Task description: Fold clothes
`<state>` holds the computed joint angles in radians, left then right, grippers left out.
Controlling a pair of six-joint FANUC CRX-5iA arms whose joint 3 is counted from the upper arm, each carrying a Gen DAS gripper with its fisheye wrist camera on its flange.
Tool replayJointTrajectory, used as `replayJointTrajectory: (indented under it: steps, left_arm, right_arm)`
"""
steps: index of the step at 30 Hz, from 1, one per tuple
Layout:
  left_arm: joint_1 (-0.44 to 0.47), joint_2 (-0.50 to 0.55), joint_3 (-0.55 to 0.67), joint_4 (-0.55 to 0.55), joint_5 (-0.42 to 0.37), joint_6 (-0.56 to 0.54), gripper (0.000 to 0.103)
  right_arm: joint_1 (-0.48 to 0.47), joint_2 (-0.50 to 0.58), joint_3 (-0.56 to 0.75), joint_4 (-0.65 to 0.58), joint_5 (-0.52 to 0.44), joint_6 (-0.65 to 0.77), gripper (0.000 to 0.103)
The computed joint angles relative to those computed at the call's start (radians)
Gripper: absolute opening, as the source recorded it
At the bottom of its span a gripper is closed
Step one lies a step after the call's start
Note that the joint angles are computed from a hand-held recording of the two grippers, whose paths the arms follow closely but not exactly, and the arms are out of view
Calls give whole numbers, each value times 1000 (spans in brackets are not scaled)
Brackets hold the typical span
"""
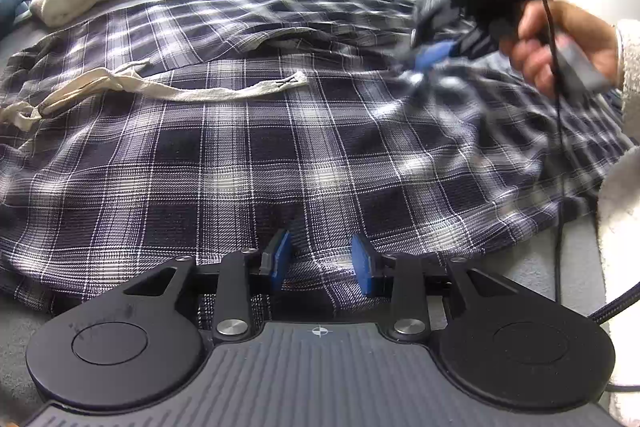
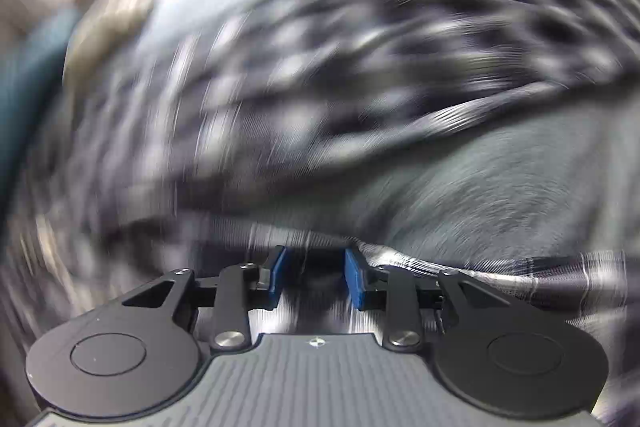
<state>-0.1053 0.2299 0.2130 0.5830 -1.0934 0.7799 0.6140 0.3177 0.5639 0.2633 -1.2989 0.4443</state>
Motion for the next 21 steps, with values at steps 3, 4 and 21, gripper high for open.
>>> replayJointTrajectory:
  steps: [3,4,21]
  left_arm:
    - [-2,6,15,-12,-10,-1,34]
    - [-3,7,17,-15,-11,4,34]
    - [-33,7,58,-112,-15,67,36]
  right_arm:
    - [6,-101,-159,136,122,-239,35]
    - [5,-146,-208,160,141,-275,35]
    - [-180,-411,-492,123,-232,-180,37]
